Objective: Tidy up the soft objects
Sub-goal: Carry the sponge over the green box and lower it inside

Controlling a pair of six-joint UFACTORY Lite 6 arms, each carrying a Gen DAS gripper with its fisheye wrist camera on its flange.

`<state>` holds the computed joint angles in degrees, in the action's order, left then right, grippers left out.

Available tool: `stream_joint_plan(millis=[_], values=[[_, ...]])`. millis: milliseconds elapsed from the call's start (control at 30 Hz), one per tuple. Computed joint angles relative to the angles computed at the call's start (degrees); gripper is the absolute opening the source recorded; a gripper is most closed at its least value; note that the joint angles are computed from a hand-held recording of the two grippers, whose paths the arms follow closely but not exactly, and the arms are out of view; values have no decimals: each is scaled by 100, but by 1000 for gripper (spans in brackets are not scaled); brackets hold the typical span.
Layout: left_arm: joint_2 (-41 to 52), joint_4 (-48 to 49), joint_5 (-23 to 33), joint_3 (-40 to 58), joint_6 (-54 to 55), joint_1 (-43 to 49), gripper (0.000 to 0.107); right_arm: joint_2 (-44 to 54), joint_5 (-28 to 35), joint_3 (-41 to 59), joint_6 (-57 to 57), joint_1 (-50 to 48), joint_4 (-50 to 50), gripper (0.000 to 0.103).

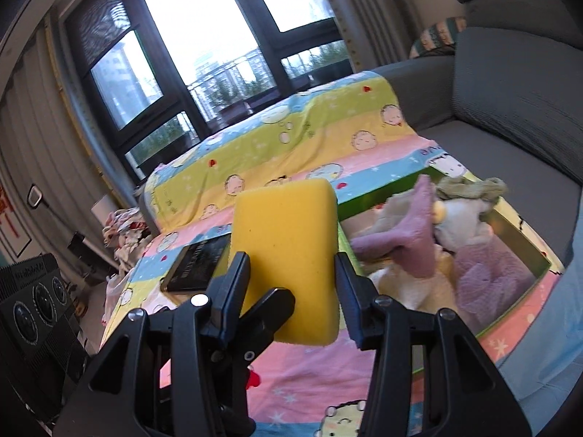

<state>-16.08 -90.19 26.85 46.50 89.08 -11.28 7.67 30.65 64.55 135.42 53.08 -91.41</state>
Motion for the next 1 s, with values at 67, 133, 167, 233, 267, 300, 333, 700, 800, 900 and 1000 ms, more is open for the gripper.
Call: stream_joint_plan(millis=[67, 133, 167, 233, 267, 300, 333, 700, 800, 900, 1000], values=[[218, 27, -28, 138, -20, -141, 39, -100, -28, -156, -5, -122, 75, 48], [433, 24, -34, 269, -14, -280, 39, -213, -55, -303, 24, -209, 122, 48], [559, 10, -14, 349, -5, -334, 39, -269, -88, -389, 58, -289, 140, 48], [897, 134, 76, 588, -160, -438, 39, -329, -109, -492, 89, -398, 193, 48], [1064, 217, 96, 715, -260, -494, 39, -356, -142, -543, 111, -474, 216, 48], [1149, 227, 74, 763, -290, -562, 39, -377, -177, -590, 127, -554, 249, 48], [1300, 283, 56, 866, -364, -647, 39, -392, -213, -634, 112, -632, 315, 48], [2611, 1119, 164, 1841, -1301, -988, 39, -292, -944, -917, 133, -1422, 616, 48], [2874, 1393, 240, 2070, -1625, -1001, 39, -236, -1171, -957, 193, -1616, 586, 48], [3127, 1700, 315, 2315, -1980, -1027, 39, -163, -1392, -988, 182, -1809, 650, 48], [3306, 1929, 333, 2497, -2254, -1048, 39, -33, -1526, -902, -20, -1918, 873, 48]])
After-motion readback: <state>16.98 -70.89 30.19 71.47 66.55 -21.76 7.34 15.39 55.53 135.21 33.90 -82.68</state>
